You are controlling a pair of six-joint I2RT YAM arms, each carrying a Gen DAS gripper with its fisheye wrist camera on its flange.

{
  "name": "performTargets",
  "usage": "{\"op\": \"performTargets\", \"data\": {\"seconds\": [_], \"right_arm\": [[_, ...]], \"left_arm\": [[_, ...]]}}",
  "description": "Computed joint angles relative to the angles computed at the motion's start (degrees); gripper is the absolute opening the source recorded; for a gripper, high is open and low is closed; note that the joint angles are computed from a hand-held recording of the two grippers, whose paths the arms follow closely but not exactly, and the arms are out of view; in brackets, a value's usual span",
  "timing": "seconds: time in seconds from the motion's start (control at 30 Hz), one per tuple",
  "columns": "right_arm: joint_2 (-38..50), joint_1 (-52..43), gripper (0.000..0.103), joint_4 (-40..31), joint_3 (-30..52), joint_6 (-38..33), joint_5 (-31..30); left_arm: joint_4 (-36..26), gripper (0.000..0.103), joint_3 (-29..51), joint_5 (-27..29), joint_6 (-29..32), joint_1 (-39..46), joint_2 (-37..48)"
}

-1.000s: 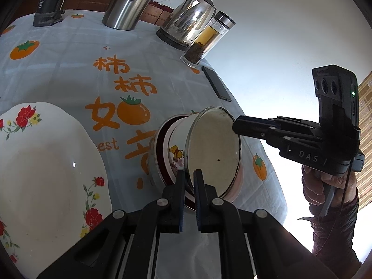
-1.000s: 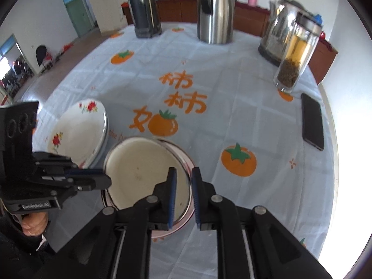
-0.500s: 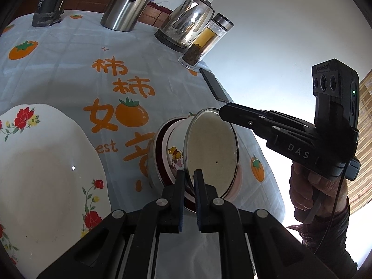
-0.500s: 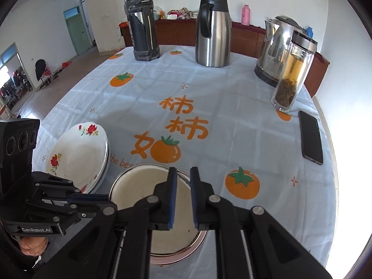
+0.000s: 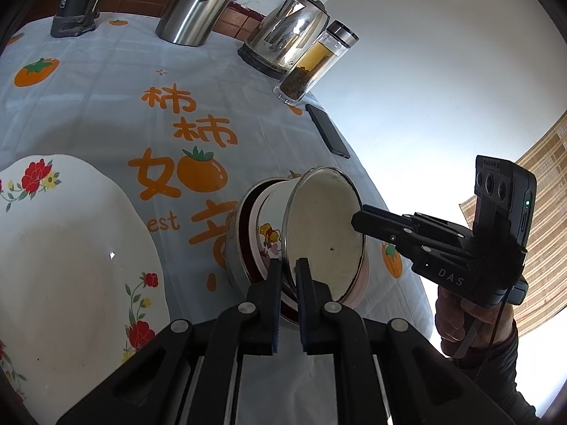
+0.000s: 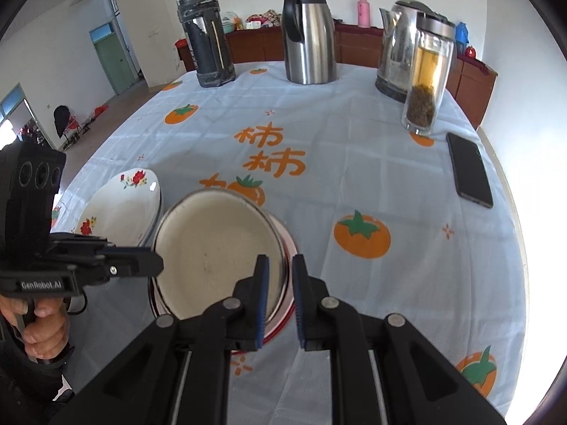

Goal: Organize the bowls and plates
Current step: 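Press the enamel bowl down to seat it in the bowl stack, then open both grippers and reposition them on the bowl stack rim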

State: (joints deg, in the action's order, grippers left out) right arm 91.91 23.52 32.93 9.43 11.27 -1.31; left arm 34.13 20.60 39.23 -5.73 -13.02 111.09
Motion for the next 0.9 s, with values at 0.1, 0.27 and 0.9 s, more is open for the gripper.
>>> {"op": "performTargets", "data": {"seconds": [0.1,0.27,0.9], "right_arm": [[0.7,-0.7,0.008,2.4,-1.0,0.9,-0.7],[-7.5,-0.9,0.007,-3.9,-1.8,3.0,-2.0],[-3.2,-6.0,0.006,-15.3,5.8,1.4,-7.9]], "left_arm": [[0.4,0.009,0.2,0.6,0.0,0.3,0.5],[-1.5,0.010,1.7,4.8,-0.3,2.2,2.1],[3.1,0.024,-4.4,-8.8,1.3,-4.2,-6.1]]}}
